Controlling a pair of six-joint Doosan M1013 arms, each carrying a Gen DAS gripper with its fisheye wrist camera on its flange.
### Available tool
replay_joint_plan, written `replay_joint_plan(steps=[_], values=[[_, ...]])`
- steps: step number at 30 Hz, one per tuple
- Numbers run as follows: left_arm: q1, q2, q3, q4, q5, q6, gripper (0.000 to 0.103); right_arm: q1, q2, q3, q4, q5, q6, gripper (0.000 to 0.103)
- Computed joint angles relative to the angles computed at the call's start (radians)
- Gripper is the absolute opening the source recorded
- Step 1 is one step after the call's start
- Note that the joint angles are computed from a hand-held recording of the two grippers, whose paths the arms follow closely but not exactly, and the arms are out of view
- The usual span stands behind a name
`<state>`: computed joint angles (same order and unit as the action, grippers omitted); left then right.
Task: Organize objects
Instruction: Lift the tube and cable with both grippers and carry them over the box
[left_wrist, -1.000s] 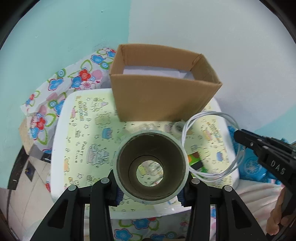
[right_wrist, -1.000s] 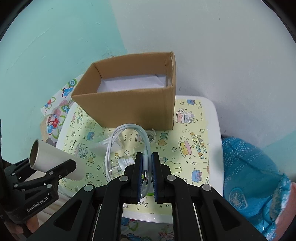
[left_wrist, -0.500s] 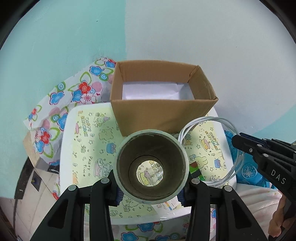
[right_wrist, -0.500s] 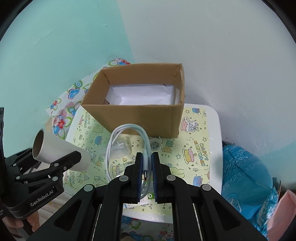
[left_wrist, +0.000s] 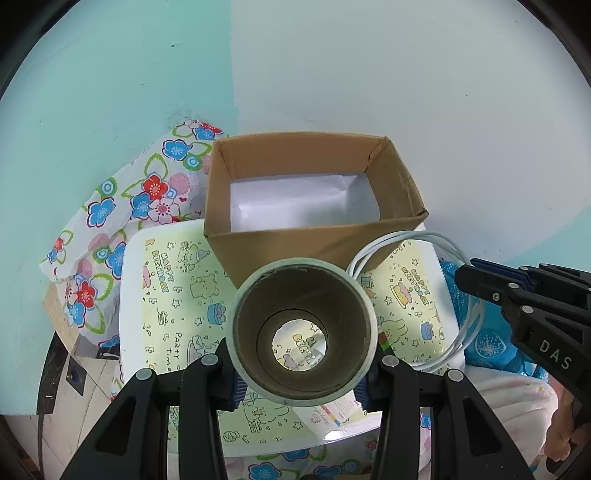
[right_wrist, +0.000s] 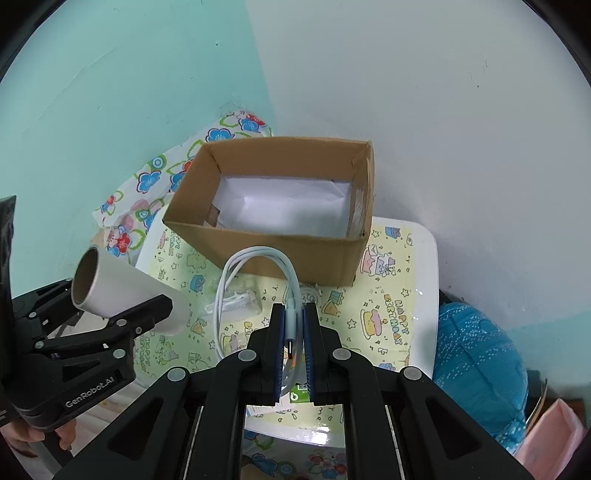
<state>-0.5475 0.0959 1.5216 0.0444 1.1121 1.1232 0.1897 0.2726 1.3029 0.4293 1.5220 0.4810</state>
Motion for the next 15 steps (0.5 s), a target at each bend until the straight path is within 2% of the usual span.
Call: replay_joint_plan(steps=[15], values=[[0.047, 0.041, -0.079, -0.057, 0.033, 0.078, 0.045, 0.045, 0.018, -0.066, 0.015, 0.01, 0.022, 0.011]])
